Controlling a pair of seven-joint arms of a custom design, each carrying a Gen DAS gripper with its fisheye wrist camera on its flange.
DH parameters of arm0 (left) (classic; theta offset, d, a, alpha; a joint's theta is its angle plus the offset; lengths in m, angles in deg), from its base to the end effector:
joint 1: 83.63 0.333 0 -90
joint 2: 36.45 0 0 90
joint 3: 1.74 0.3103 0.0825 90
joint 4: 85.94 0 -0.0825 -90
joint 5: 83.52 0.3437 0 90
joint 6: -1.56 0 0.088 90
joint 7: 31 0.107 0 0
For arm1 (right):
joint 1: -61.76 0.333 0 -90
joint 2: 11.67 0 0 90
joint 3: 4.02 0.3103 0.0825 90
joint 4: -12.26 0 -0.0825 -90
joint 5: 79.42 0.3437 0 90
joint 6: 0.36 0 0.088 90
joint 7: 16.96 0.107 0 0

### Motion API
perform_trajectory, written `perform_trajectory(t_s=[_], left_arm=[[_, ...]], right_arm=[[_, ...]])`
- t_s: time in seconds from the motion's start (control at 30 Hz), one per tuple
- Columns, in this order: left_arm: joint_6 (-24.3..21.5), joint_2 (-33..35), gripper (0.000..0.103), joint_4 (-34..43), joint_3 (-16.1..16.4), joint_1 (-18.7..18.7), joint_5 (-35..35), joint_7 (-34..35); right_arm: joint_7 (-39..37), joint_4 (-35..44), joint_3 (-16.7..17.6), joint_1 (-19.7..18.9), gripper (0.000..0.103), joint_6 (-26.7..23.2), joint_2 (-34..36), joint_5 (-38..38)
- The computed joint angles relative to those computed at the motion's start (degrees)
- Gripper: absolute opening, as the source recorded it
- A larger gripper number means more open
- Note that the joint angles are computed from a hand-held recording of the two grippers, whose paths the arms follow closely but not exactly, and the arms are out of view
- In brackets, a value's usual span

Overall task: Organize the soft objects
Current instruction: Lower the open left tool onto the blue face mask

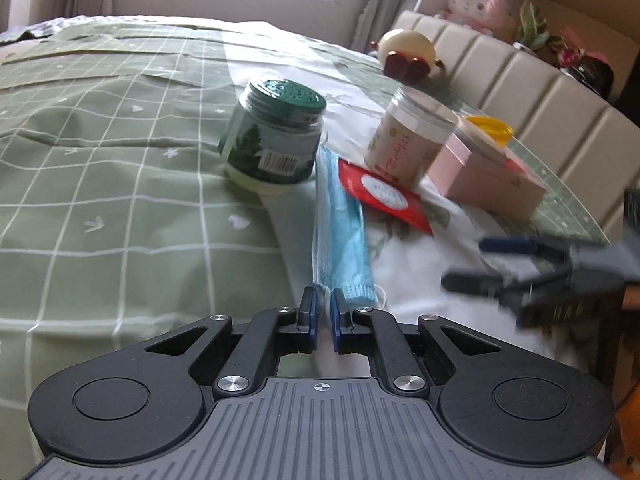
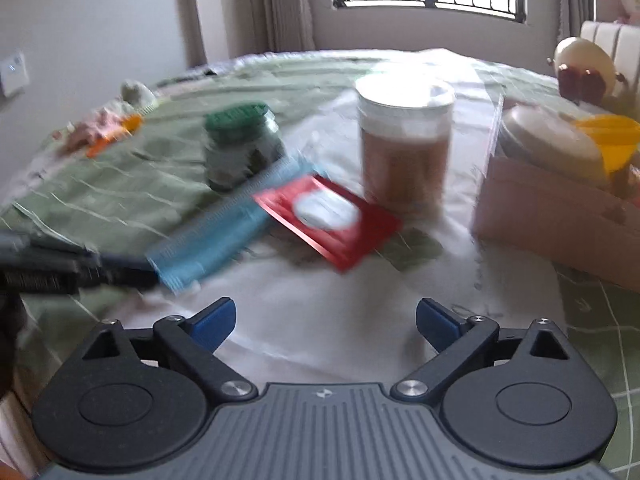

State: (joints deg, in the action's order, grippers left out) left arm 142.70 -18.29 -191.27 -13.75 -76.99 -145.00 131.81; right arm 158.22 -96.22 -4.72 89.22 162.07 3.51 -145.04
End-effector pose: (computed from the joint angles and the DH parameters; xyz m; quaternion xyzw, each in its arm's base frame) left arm 0.6210 -0.0458 0.4092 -0.4353 0.7938 -0.4225 0.0437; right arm 0.5246 0.3178 0.4354 -0.6328 0.6443 -0.2680 0.3355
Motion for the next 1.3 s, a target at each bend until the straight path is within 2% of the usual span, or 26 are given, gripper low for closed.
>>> perform_trajectory(t_s=[0.13, 0.2, 0.27, 0.33, 0.43, 0.47, 0.5, 0.57, 0.63, 0.7, 0.77, 0.83, 0.87, 0.9, 0.93, 1.0, 1.03, 1.07, 1.1, 1.17, 1.23, 1.3], left_arm=[[-5.9, -0.8, 0.010, 0.4, 0.5, 2.5, -2.5, 0.8], [-4.1, -2.0, 0.011, -0.9, 0.0, 3.2, -8.9, 6.3], [-1.2, -3.1, 0.011, -1.5, -0.1, 2.8, -14.6, 11.4], [-0.4, -2.7, 0.012, -0.1, 0.6, 1.8, -14.4, 10.6], [1.2, -0.7, 0.012, 3.1, 1.1, 0.0, -9.8, 5.2], [2.0, 0.0, 0.012, 4.0, 0.9, -0.5, -8.5, 3.6], [3.1, 0.9, 0.012, 4.8, 0.7, -1.0, -7.6, 1.8], [5.5, 2.5, 0.012, 6.2, 0.1, -1.8, -5.9, -1.6], [8.5, 3.7, 0.012, 7.2, -0.3, -3.1, -2.9, -6.1], [9.6, 4.0, 0.012, 7.3, -1.4, -3.3, -0.4, -7.5], [8.0, 3.3, 0.012, 6.7, -3.2, -2.3, -0.3, -3.9], [9.1, 2.4, 0.012, 5.4, -4.0, -3.0, 0.3, 0.2], [10.4, 2.0, 0.013, 4.8, -4.0, -4.2, 2.2, 1.4], [11.7, 1.8, 0.015, 4.3, -3.7, -5.5, 4.8, 1.3], [13.2, 2.1, 0.017, 4.1, -2.9, -7.3, 8.9, -0.3], [15.4, 3.2, 0.017, 3.9, -0.1, -11.5, 19.9, -7.6], [15.5, 4.0, 0.016, 4.3, 1.2, -13.0, 24.4, -11.4], [16.5, 4.3, 0.016, 4.0, 1.1, -13.1, 25.8, -12.6], [17.7, 4.3, 0.016, 3.4, -0.4, -11.9, 25.0, -11.2], [16.1, 4.4, 0.016, 3.8, -2.1, -10.2, 25.5, -11.2], [10.9, 5.1, 0.018, 5.8, -3.9, -7.7, 24.0, -10.7], [6.0, 6.8, 0.024, 8.9, -4.7, -6.1, 22.4, -10.4]], right_arm=[[-4.5, 4.9, -0.1, 1.1, 0.098, -6.1, 2.5, -1.6], [-9.1, 8.0, 0.0, 0.2, 0.097, -6.4, 4.9, 1.1], [-15.7, 11.1, 0.5, -0.8, 0.091, -7.5, 7.6, 6.4], [-22.6, 15.1, 0.8, -0.8, 0.084, -10.5, 10.7, 11.4], [-25.1, 16.6, -0.8, 0.4, 0.050, -9.5, 12.0, 13.0], [-25.2, 16.2, -1.4, 1.1, 0.035, -9.1, 11.6, 13.0], [-23.9, 15.5, -2.8, 2.9, 0.027, -9.5, 10.9, 10.8], [-22.2, 13.6, -4.0, 5.4, 0.019, -11.5, 9.1, 6.6], [-21.1, 10.7, -3.5, 6.6, 0.013, -14.8, 6.8, 4.3], [-18.3, 6.3, -2.5, 6.6, 0.012, -16.4, 3.7, 2.5], [-14.8, 2.2, -1.5, 6.0, 0.012, -16.9, 0.7, 0.4], [-9.9, -1.6, -0.7, 4.9, 0.014, -14.7, -1.8, -3.1], [-7.0, -2.9, -0.4, 4.3, 0.018, -13.6, -2.5, -5.0], [-5.1, -3.6, 0.0, 3.6, 0.030, -13.4, -2.8, -5.7], [-2.6, -4.1, 0.5, 3.2, 0.034, -13.8, -3.0, -7.0], [2.3, -4.9, 1.3, 2.5, 0.045, -14.5, -3.3, -10.4], [3.5, -4.9, 1.7, 1.9, 0.046, -14.5, -3.2, -11.1], [4.9, -5.3, 2.0, 1.5, 0.049, -14.2, -3.4, -11.9], [6.3, -5.7, 2.2, 1.0, 0.051, -13.5, -3.6, -12.8], [8.4, -6.4, 2.6, -0.1, 0.055, -11.8, -4.0, -14.0], [9.7, -6.7, 2.8, -1.0, 0.057, -10.4, -4.1, -14.5], [10.6, -6.6, 3.0, -1.4, 0.058, -9.7, -4.0, -15.1]])
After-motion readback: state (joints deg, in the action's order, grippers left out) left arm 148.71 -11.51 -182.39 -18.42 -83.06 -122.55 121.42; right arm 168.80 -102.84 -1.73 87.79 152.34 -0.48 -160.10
